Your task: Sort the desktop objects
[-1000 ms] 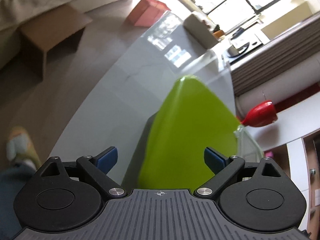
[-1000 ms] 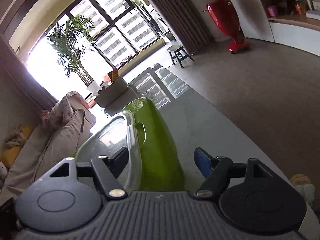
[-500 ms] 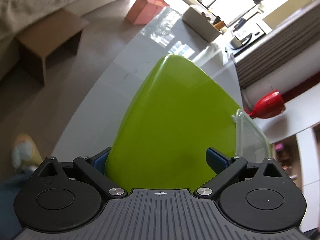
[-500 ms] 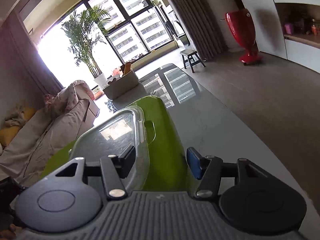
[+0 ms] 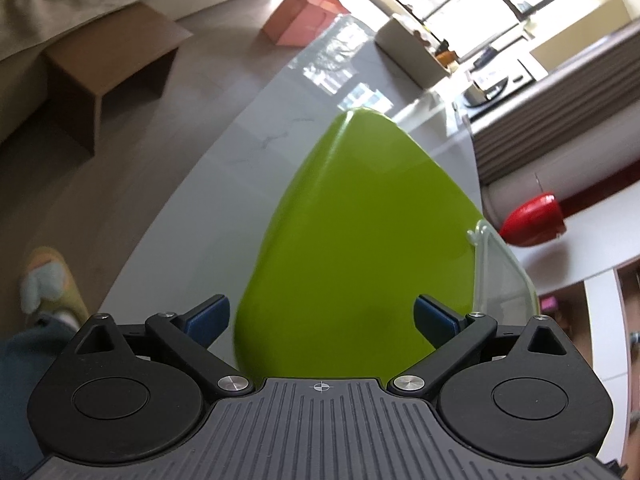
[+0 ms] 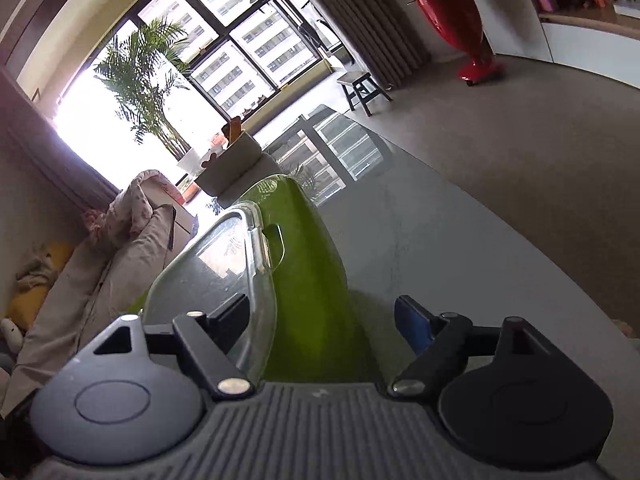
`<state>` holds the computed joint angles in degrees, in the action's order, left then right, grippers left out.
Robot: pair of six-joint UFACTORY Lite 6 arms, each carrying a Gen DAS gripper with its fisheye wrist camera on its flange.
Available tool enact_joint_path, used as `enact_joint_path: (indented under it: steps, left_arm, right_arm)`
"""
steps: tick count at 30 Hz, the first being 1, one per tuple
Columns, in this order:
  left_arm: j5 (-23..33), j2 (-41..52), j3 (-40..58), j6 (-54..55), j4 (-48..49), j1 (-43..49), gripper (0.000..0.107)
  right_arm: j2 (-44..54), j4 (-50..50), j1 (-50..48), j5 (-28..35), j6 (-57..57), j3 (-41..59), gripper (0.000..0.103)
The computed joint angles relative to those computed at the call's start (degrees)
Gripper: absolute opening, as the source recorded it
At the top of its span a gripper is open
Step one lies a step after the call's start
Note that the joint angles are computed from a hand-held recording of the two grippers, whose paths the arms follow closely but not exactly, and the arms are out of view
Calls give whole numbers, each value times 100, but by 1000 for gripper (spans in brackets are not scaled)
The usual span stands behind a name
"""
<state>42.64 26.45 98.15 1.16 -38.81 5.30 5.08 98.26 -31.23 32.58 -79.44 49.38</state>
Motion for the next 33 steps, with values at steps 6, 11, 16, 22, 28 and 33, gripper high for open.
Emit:
enact_joint_path:
  steps: [6, 11, 16, 22, 28, 33]
  left_arm:
    - [-277, -499, -555, -285, 454, -100, 101]
    - [-224, -747, -805, -246, 462, -147, 101]
    - [-225, -887, -1027, -252, 438, -127, 101]
    - [-604, -1599, -1685, -428, 713, -78, 101]
    - [100, -2131, -1628, -346, 1401, -342, 101]
    - [65, -2672, -2242, -1038, 2282, -1245, 102]
  right_arm:
    - [-217, 122, -295, 152, -224, -325, 82]
    - [-211, -186, -610, 393, -52, -384, 82]
    - [-312, -269, -724, 412, -76, -509, 82]
    - [-509, -741, -923, 553, 452, -570, 82]
    - [-967, -3022, -1004, 1037, 2196, -385, 89]
    - [-1680, -3804, -834, 1568, 2764, -922, 93]
